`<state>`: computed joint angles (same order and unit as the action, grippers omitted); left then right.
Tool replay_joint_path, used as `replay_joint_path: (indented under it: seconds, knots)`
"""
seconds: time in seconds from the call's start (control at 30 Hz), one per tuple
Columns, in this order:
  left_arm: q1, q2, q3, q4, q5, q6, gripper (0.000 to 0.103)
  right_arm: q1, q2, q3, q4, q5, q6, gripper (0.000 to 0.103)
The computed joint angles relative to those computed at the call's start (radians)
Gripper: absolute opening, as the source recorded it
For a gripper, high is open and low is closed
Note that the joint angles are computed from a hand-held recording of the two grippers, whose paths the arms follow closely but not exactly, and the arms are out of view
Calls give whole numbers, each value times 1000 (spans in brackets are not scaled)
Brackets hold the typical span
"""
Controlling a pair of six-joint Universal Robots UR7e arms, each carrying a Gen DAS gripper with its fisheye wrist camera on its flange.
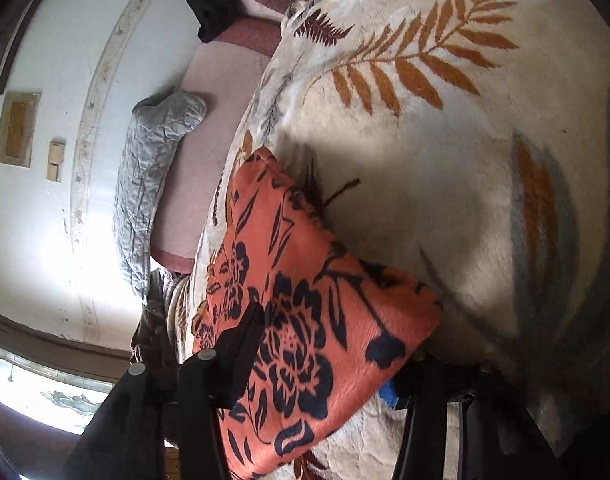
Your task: Fold small clothes
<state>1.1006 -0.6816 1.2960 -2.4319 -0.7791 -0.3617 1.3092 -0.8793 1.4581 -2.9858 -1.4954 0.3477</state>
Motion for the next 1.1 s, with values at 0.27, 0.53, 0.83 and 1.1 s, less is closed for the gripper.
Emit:
replay_joint_path:
  seconds: [0.27,0.53,0.83,1.1]
  knots:
    - [-4,25,-31,-19,35,22,103,64,22,-75,31,-63,-147,23]
    - [-30,-46,82,-273,176,92,103,250,60,-142,72,-102,-378,22]
    - [-5,-156,209,-386,280,37,103,352,243,-251,280,-51,-395,22]
    - [4,-201,268,-489,273,8,103,335,303,-236,351,35,-398,23]
